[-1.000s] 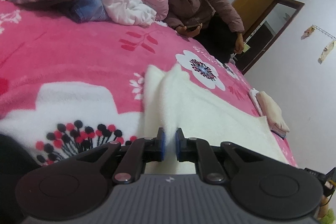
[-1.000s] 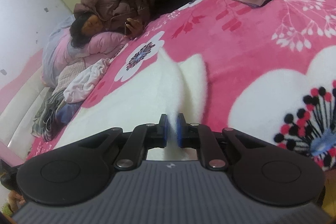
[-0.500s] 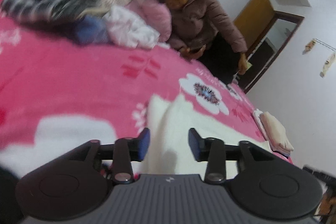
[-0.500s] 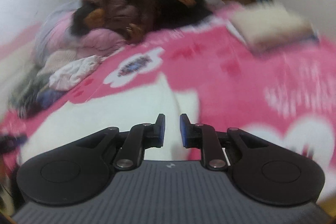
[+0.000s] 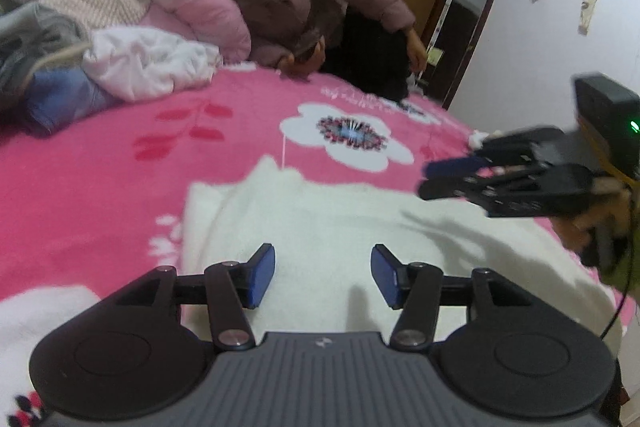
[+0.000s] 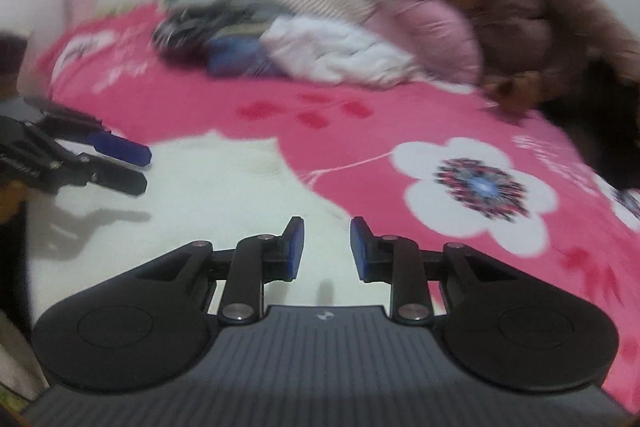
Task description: Fold clothes
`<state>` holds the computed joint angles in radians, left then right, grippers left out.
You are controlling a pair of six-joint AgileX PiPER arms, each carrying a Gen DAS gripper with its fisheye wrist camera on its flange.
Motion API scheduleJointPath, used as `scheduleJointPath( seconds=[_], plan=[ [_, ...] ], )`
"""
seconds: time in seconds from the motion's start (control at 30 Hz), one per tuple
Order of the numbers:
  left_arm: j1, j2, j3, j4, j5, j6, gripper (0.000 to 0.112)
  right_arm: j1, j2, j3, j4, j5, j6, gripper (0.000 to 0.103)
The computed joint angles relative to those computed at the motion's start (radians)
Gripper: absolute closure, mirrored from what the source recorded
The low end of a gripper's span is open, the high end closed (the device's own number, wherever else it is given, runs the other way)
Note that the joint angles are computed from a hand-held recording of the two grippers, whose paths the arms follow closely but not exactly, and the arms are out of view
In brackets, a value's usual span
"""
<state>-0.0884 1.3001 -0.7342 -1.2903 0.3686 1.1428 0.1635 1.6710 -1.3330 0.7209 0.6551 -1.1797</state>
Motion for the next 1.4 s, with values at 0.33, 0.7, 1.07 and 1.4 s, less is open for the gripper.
scheduleJointPath(
  seconds=[0.33, 0.7, 1.07, 1.4],
  plan=[
    [-0.012, 0.020, 0.051, -0.246, -0.042, 0.296, 0.057, 0.074, 0.225, -0.280, -0.206, 0.182, 0.055, 0.081],
    [-0.019, 0.031, 0.066, -0.374, -0.049, 0.441, 0.055, 0.094, 0.383, -0.528, -0.300, 0.382, 0.178, 0.081],
    [-0.011, 0.018, 0.039, -0.245, -0.058, 0.254, 0.055, 0.258, 0.132, -0.105, -0.583, -0.120, 0.210, 0.101],
    [-0.113, 0.021, 0.032, -0.270, -0.245, 0.317, 0.055, 0.345, 0.124, 0.051, -1.232, -0.413, 0.753, 0.101]
  ],
)
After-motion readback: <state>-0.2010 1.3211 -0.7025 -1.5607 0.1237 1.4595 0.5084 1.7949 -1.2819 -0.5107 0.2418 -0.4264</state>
